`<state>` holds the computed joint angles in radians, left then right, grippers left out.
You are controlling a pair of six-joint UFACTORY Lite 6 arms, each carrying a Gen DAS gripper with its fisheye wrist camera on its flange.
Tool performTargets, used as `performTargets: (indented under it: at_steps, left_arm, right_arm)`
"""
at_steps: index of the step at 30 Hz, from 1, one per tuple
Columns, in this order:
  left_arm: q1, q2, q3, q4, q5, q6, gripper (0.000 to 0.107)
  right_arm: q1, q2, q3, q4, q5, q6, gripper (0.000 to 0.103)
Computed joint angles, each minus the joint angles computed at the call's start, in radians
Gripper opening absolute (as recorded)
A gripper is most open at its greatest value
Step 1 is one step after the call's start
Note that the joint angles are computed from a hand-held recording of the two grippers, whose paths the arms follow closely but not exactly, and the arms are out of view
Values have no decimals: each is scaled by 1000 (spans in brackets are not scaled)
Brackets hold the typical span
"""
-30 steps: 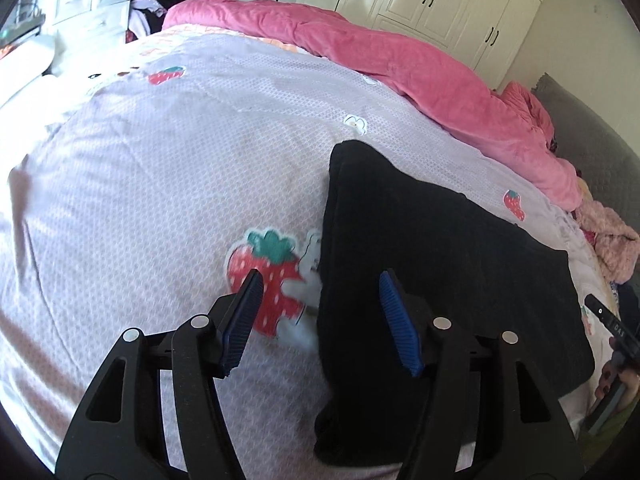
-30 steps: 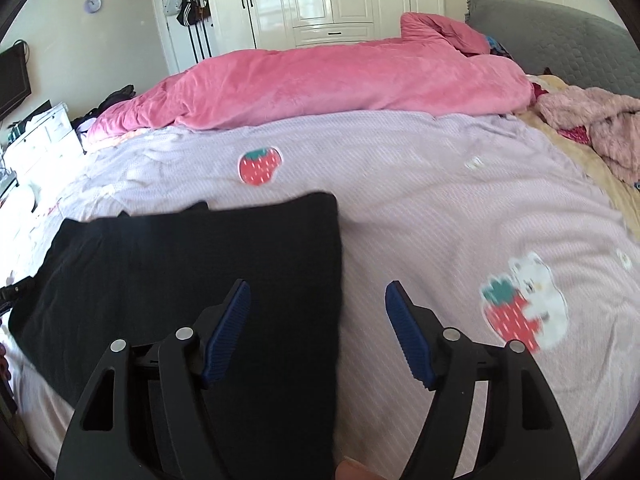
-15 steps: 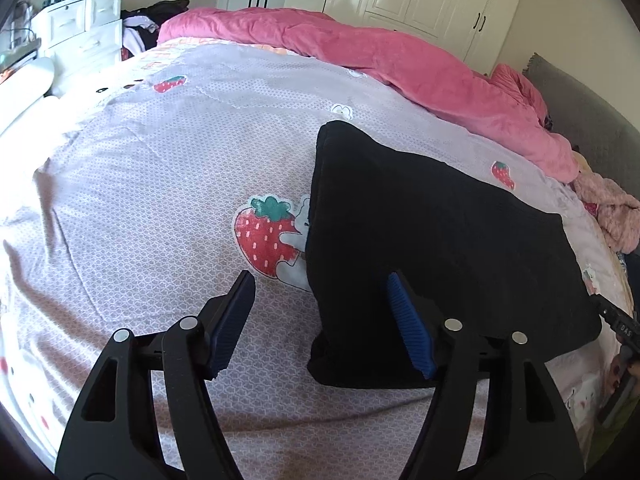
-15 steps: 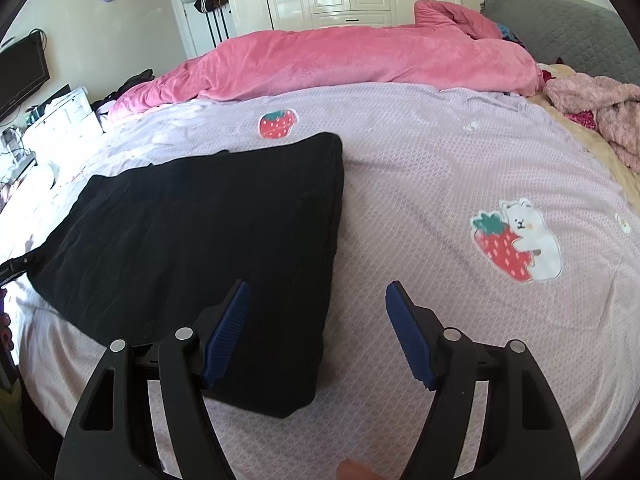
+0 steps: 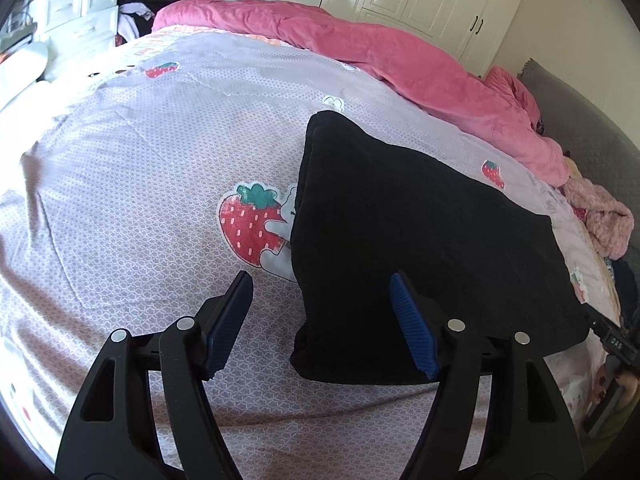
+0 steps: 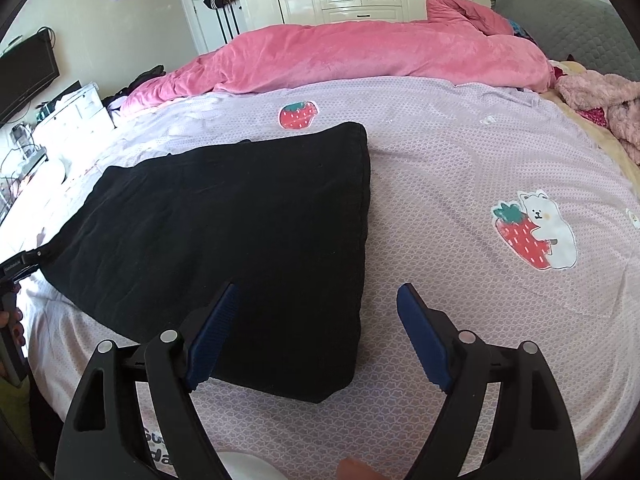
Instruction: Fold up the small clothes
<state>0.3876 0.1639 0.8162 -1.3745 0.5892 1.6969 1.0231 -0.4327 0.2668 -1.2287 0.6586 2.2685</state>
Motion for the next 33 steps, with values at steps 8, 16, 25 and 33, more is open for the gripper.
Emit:
performTargets:
  at_steps: [8, 16, 25, 33]
  left_arm:
    - [-2, 71, 45, 5, 53, -37, 45]
    - [21, 98, 57, 16, 143, -57, 13]
    - [82, 17, 0, 40, 215, -37, 6]
    - [123, -18, -33, 90, 232, -27, 7]
  right_arm:
    - [-24, 36, 2, -45, -39, 51, 80]
    - [-33, 64, 13, -89, -61, 90, 68]
    - [-48, -32, -46, -132, -84, 135, 10]
    - [86, -144, -49, 45, 50, 15, 9]
